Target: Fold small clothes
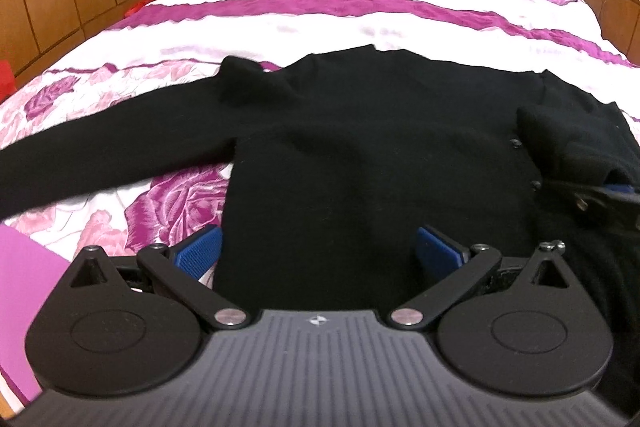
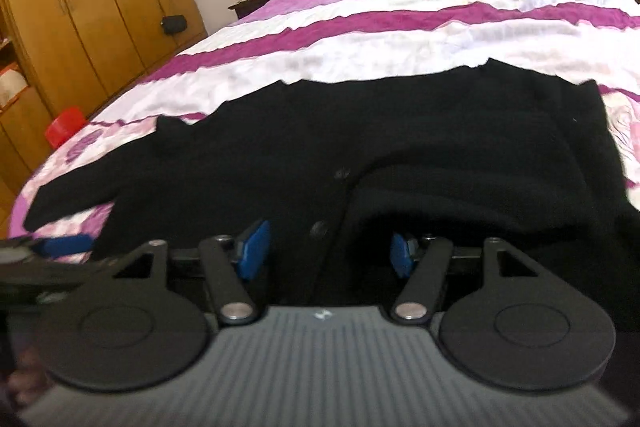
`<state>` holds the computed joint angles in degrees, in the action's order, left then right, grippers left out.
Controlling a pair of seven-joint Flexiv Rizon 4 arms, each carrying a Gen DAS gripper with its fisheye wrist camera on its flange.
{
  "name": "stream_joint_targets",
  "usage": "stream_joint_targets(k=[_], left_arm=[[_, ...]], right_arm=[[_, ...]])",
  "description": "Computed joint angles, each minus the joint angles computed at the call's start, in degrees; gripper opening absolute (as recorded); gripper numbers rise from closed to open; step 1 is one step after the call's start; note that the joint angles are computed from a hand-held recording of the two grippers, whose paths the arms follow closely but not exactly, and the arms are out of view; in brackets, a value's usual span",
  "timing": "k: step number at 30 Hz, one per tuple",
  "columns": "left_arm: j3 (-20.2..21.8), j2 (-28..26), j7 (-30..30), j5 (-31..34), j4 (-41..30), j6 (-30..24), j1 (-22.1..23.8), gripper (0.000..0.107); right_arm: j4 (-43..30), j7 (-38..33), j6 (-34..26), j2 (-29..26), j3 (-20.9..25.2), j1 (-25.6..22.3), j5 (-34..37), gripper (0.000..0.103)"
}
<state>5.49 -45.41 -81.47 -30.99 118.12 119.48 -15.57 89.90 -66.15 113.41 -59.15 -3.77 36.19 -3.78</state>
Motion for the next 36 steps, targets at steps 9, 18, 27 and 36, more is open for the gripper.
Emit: stream_joint_targets(k=[9,18,27,36], left_arm=[[-1.63,1.26,1.37,4.26,-2.76,-0.12,-0.15,0.103],[-3.30,0.44,3.74,5.75,-8.77,-3.30,-3.39,0.103],[-1.92,-4.60,8.90,5.48,-17.68,-6.18,-8.89,0.097],[0.55,-10.89,10.94,7.94,-27.90,-13.32,-12.07,0.075]], right_arm=[[11.97,-0.39,4.59,7.58,-5.85,5.21,11.58,0.064],[12.16,5.05,5.43,5.11,-13.95,10.07,27.92,0.064],[9.97,9.16,11.33,2.95,-7.72,3.06,30.75,0.066],[9.94,11.70,15.86,0.67,-1.19,-3.76,27.60,0.065]])
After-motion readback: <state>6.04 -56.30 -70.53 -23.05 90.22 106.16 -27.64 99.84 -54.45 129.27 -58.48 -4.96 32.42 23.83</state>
